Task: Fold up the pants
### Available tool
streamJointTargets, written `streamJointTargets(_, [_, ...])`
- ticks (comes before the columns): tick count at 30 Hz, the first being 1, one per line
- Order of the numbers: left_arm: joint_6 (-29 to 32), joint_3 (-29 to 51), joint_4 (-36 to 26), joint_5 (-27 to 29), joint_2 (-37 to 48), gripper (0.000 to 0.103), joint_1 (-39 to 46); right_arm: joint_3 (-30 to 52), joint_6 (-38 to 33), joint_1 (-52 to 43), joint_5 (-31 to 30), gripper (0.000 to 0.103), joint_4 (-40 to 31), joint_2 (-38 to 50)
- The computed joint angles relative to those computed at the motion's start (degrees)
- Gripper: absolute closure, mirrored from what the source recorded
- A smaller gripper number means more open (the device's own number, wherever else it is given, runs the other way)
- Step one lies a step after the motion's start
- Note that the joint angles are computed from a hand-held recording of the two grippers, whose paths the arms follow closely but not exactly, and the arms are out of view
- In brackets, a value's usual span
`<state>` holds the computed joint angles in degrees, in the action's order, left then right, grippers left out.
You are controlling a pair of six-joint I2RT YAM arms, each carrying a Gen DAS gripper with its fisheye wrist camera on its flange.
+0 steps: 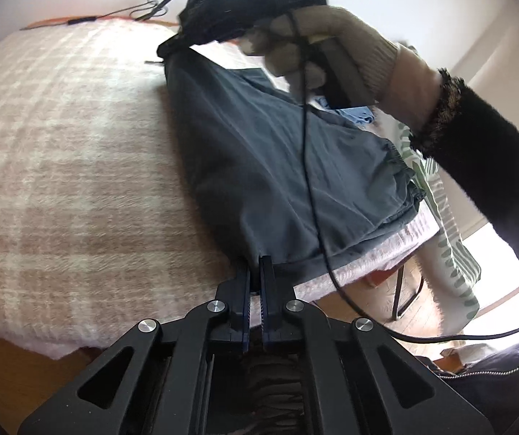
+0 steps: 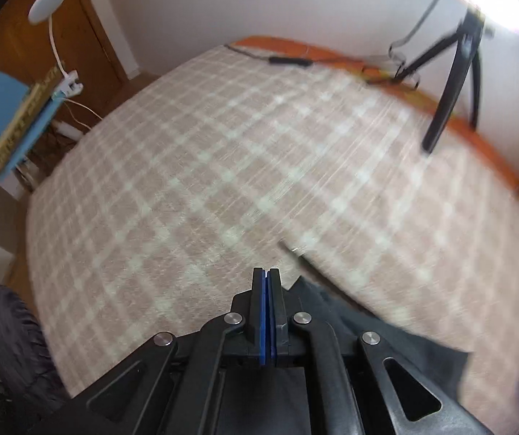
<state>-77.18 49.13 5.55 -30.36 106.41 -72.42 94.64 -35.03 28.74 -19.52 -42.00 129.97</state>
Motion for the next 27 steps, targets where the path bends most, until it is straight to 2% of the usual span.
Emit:
streamJointTargets(1, [-0.99,-1.47,0.91,-0.13,-1.01,0.093,0.0,1.46,0.83,-0.48,-0.74,0.097,-1.83,0.58])
streamJointTargets(2, [-2.09,-2.88,1.42,-0.74,-2.14,0.09,-0.13,1.28,1.4,-1.34,-1.75,0.078,-2.03,-0.12])
streamJointTargets(4, [-3.75,-6.91,3.76,-2.28,-5.3,0.081,-0.13,-0.2,1.24,-3.57,-4.89,0.054,-2.02,-2.87])
streamJointTargets(5, [-4.25,-8.26,4.71,-2.92,-6.49,0.078,0.07,-0.53,0.74,-4.58,-6.14,0.054,-2.59,-3.89])
streamJointTargets(7, [-5.76,-10.67,6.0,-3.72,-8.64,0.052,0.96,-3.02,-0.15,-6.98,-8.55,0.055,-2.95,-7.26])
streamJointTargets(8, [-6.07,-11.5,7.09,-3.58,-9.12,0.051,1.65,-5.08,-0.24,-8.89,-10.13,0.054,-2.82,-9.5])
streamJointTargets(10, [-5.89,-12.43,9.42,-1.93,-9.06,0.051,3.73,-7.87,-1.25,-12.04,-12.97,0.054,-3.67,-12.27])
streamJointTargets(14, [-4.39,-11.16,13.69,3.11,-5.54,0.051,7.23,-16.11,-3.86,-17.46,-13.44,0.052,-1.2,-18.54])
streamJointTargets(17, [-4.41,-8.74,14.09,5.99,-2.56,0.051,8.29,-22.85,-3.95,-21.18,-12.37,0.052,2.73,-22.42])
streamJointTargets(19, [-3.54,-7.08,13.46,5.13,-1.36,0.054,7.88,-24.19,-3.08,-22.66,-12.4,0.051,3.4,-22.09])
streamJointTargets(20, [-2.77,-6.03,12.34,5.1,-1.02,0.058,7.84,-24.53,-2.56,-23.54,-12.47,0.051,3.02,-21.53])
streamJointTargets(21, [-2.02,-4.97,11.3,4.73,-0.66,0.075,7.75,-24.37,-2.48,-24.16,-12.63,0.051,2.22,-20.97])
streamJointTargets(22, [-1.09,-3.48,9.48,4.08,-0.33,0.083,7.64,-24.58,-2.9,-24.57,-13.21,0.051,2.07,-20.57])
streamJointTargets(24, [1.23,-1.25,7.64,1.86,0.07,0.088,7.08,-25.23,-2.19,-24.25,-12.95,0.046,1.87,-20.74])
streamJointTargets(25, [2.16,-0.04,6.4,1.01,0.3,0.09,6.85,-25.07,-1.77,-23.6,-13.1,0.041,1.21,-20.67])
streamJointTargets(27, [3.92,2.73,3.54,-0.58,1.0,0.09,6.41,-25.23,-1.66,-22.11,-13.17,0.039,0.45,-20.97])
